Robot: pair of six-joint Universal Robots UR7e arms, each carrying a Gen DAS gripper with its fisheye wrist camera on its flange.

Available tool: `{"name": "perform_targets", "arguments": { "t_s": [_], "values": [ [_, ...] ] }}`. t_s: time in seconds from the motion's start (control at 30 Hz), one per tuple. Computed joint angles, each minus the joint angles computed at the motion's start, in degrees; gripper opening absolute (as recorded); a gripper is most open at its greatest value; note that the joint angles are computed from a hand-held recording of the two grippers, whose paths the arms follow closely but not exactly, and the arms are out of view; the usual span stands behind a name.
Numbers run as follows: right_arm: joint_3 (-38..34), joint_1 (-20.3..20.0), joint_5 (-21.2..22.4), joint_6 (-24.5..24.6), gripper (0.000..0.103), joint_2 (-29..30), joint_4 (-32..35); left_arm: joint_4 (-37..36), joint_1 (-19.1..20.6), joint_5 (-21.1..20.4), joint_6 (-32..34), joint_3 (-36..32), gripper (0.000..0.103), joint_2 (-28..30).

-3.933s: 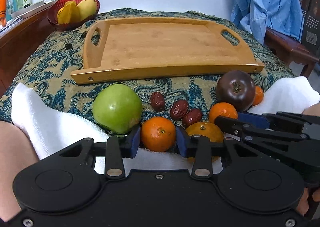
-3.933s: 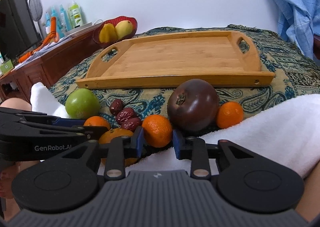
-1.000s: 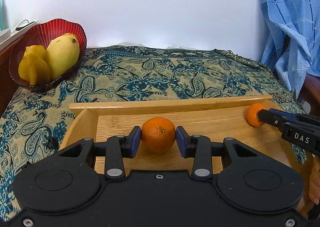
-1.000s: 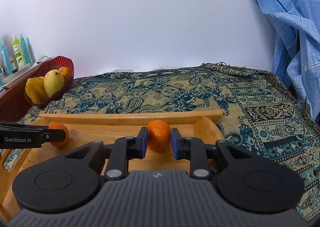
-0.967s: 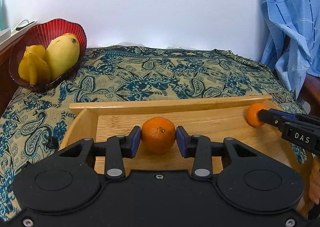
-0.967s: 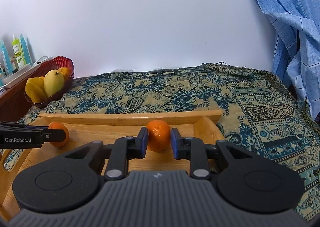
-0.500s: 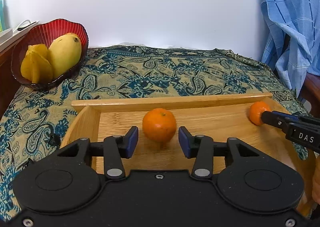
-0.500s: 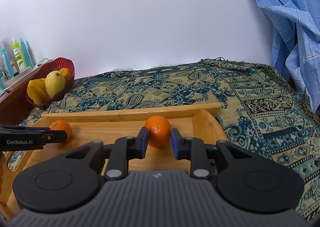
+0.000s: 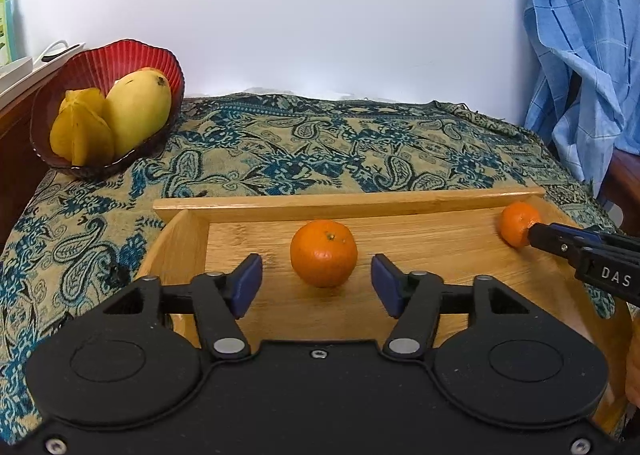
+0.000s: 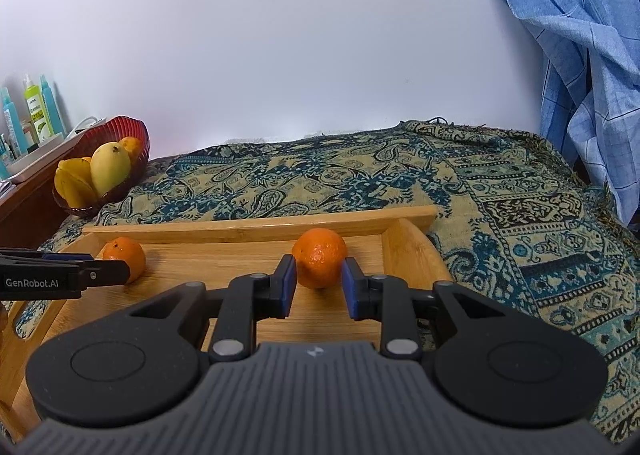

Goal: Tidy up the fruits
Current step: 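Withdraw both tools from the tray back toward the remaining fruits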

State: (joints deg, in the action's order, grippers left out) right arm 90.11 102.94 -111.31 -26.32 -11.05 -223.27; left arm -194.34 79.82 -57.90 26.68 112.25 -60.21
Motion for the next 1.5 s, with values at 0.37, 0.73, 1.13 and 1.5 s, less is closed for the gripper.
{"name": "perform_targets", "arguments": {
  "t_s": [0.37, 0.73, 1.13, 1.5],
  "values": [
    [8.64, 2.21, 1.56, -5.07, 0.087, -0.37, -15.31, -10.11, -3.86, 0.37, 4.61, 10.79, 0.087, -4.74],
    [18.76, 5.80, 0.33, -9.91, 0.103, -0.70, -27.57, -12.78, -12.10, 4.11, 2.08, 25.18, 0.096, -15.43],
    [25.79, 8.64, -0.24, -11.53, 0.103, 1.40, -36.46, -13.79, -21.19, 11.31, -4.97, 38.99, 0.101, -24.89],
    [29.72, 8.49, -1.10, -9.51, 0.103, 2.80, -38.38, -11.31, -24.29, 14.16, -10.18, 45.53, 0.102, -28.11]
  ]
}}
